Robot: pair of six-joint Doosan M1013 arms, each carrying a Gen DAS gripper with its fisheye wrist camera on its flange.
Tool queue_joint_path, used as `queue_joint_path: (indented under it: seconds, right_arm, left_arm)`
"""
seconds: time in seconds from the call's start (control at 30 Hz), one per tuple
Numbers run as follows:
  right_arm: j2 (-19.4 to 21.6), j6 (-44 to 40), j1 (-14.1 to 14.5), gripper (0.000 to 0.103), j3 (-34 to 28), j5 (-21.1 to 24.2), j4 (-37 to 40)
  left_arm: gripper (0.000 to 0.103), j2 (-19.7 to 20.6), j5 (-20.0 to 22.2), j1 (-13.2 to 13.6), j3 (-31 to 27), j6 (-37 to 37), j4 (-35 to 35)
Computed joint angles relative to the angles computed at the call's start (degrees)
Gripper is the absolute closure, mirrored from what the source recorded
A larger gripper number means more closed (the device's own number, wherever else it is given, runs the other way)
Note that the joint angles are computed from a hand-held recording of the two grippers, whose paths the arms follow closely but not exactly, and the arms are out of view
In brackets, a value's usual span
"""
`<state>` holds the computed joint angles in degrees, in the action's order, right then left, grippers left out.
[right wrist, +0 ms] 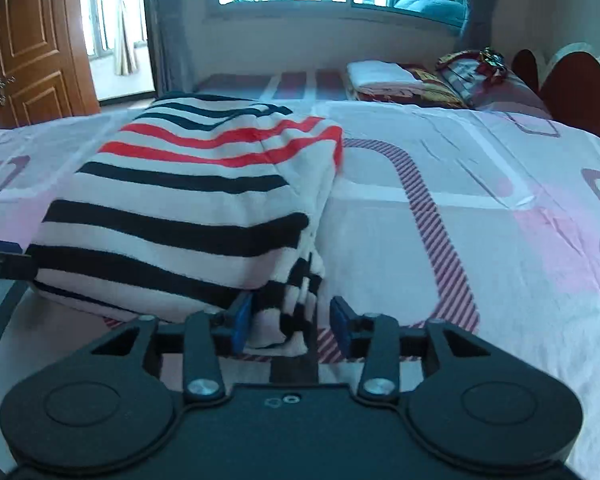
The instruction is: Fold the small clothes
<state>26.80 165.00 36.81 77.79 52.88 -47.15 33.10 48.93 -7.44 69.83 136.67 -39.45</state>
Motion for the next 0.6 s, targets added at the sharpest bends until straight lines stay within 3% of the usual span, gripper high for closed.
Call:
queue_joint_path:
  seconds: [0.1,0.17,0.33,0.43,0.5,0.53,0.6]
  right_arm:
    - [-1.3,3.3,0.1,0.059,1.3,-1.5,-0.9]
    - [-2.2,6.2,0.4,0.050,2.4,-3.4,-3.0]
    - [-5.6,17.6,-0.9,0.040,7.1,-11.0,-7.9]
    - [-7.1,20.5,-3.4,0.036,8.4,-16.1,-3.7]
    - [-6.5,14.5,-5.8,0.035,6.6,-15.8,7.2]
    - [-6.4,11.6,-7.6,0.035,6.5,-18.4,14.1]
    - [-7.0,11.8,-10.1,0.035,8.8,-27.4,20.1]
  left_arm:
    - [0.024,-0.9,-0.8,0.1,0.3,1.7,-0.2]
    - [0.024,-1.1,-0.9,0.3,0.0,2.9,-0.9]
    - [0.024,0.6,1.6,0.9,-3.3,2.6,-3.9]
    - [0.024,4.9,10.1,2.0,-9.6,-2.9,-9.3]
    - [0.024,9.9,19.1,3.0,-16.1,-12.9,-14.3]
    - [0.024,11.6,21.4,3.2,-18.2,-15.8,-15.7]
    - [0.024,13.9,23.5,3.0,-21.8,-18.7,-15.3]
